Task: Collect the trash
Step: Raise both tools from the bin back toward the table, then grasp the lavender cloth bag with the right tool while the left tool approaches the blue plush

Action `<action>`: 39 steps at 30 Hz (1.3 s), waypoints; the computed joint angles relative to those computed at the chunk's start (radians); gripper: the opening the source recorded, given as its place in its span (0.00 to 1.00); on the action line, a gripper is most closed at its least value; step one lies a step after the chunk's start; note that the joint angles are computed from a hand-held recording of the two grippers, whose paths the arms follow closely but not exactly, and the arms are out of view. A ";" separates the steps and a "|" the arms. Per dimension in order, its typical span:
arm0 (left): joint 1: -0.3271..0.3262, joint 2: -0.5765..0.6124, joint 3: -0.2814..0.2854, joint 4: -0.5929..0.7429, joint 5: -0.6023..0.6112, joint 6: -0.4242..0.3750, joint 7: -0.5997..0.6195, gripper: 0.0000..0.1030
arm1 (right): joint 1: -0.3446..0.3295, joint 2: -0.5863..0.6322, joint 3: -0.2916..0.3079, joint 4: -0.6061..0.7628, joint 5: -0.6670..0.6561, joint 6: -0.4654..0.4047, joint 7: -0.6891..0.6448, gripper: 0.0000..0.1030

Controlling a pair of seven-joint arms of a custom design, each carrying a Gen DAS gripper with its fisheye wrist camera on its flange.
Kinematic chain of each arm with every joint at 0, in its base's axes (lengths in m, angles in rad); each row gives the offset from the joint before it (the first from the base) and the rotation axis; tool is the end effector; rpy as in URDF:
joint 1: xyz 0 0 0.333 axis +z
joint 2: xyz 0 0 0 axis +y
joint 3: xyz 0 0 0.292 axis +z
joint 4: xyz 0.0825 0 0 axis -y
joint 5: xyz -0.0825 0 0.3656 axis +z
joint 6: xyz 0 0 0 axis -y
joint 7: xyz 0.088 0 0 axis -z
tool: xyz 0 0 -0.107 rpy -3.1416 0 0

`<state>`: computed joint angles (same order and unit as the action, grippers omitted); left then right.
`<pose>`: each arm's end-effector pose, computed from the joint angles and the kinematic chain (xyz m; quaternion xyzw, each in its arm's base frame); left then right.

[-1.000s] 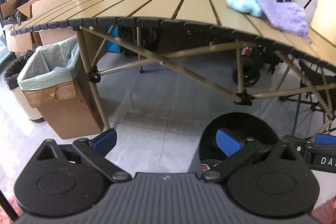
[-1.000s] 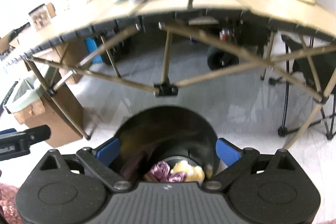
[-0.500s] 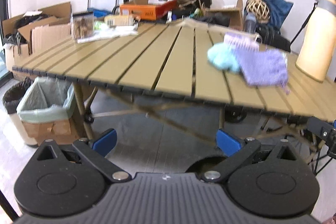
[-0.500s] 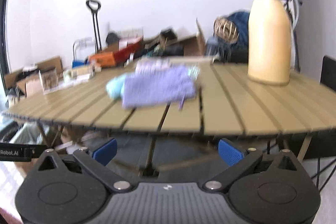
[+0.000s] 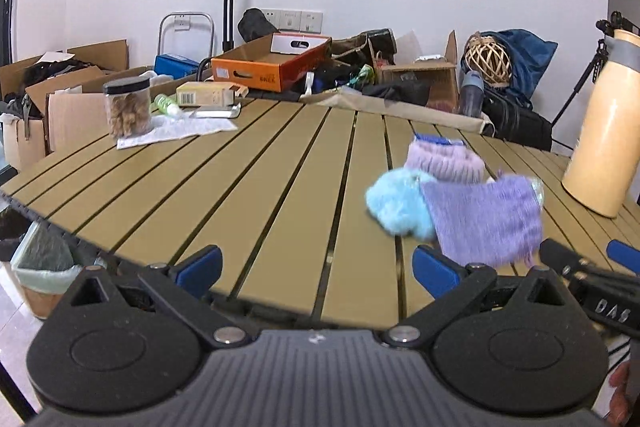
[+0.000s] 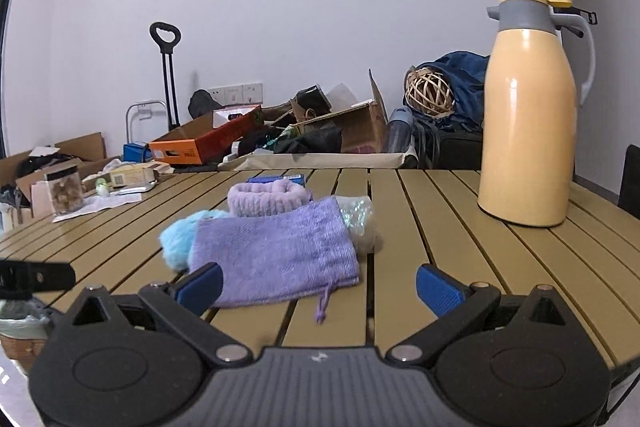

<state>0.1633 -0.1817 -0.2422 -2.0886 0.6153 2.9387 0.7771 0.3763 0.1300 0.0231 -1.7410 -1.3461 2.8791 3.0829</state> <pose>0.5300 -0.0888 0.5972 -0.6533 0.5585 -0.3602 0.3627 0.5476 0.2908 0.5576 -0.5923 0.5657 -0.3610 0.4460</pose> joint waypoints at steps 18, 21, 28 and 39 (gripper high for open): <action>-0.186 0.295 0.158 0.352 -0.104 -0.133 0.079 1.00 | 0.057 0.315 -0.040 0.384 0.529 -0.123 -0.535 0.96; -0.204 0.319 0.178 0.386 -0.142 -0.166 0.092 1.00 | 0.061 0.337 -0.042 0.416 0.614 -0.149 -0.609 0.95; -0.225 0.322 0.199 0.392 -0.177 -0.186 0.088 1.00 | 0.109 0.368 -0.082 0.464 0.673 -0.213 -0.705 0.70; -0.219 0.306 0.201 0.374 -0.183 -0.187 0.090 1.00 | 0.165 0.372 -0.122 0.471 0.578 -0.245 -0.738 0.49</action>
